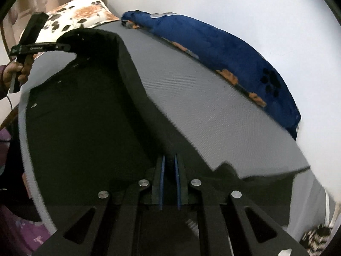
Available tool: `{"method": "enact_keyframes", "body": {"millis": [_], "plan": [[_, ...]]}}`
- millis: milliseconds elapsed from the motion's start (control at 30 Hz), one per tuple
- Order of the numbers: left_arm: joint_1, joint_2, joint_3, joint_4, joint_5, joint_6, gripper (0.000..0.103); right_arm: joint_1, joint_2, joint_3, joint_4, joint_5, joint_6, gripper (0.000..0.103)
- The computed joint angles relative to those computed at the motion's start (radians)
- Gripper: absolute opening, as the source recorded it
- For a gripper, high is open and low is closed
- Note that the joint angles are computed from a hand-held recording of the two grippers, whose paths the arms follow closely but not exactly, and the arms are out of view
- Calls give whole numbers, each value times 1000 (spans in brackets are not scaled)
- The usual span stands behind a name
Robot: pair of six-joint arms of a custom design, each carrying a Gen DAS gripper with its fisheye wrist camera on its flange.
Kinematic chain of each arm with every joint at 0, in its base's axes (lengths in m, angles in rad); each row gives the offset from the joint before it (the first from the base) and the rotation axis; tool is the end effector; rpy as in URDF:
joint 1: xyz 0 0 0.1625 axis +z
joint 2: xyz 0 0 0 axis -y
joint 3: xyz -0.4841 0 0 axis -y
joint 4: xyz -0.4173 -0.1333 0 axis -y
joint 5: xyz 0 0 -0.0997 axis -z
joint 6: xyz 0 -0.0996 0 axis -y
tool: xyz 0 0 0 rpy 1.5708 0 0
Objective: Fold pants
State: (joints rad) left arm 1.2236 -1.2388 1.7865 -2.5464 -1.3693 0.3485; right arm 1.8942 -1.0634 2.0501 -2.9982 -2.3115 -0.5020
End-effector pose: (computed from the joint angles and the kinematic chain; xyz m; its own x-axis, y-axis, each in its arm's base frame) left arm -0.0755 -0.6589 0.3555 -0.7868 0.5321 -0.3129 0.6152 0.7169 -0.3278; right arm 0.2492 -0.5354 0.2135 -0.5553 -0.3790 0.7403 -0.6327 0.7702 -0.0803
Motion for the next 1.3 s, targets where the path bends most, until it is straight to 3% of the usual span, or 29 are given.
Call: {"method": "enact_keyframes", "body": {"millis": [167,467,800,933,967,1033,1067,1100,1167,1233,1300], "plan": [[15,-76,68,9,1,-24,21,58,-4,122,-44,-32,98,7],[29,-186,166,44,34,-22,21,102,8,227,-52,-13,256,7],[12,-250,263,99,176,100,22,96,43,272,-74,-34,299,8],[11,-263,265,121,192,147,24,90,43,282,-93,-13,304,12],[13,-265,259,139,189,154,28,85,39,286,-107,0,309,15],[11,-279,248,186,194,182,33,73,25,303,-140,51,313,33],[5,-286,249,193,213,183,42,69,19,313,-167,77,318,48],[-11,-295,258,179,270,171,62,64,8,328,-211,106,328,53],[-34,-321,279,121,319,164,72,52,-26,369,-329,171,356,53],[-45,-348,267,123,261,148,72,27,-81,421,-458,231,412,54],[-61,-350,240,167,196,103,77,10,-137,465,-545,220,464,54]]}}
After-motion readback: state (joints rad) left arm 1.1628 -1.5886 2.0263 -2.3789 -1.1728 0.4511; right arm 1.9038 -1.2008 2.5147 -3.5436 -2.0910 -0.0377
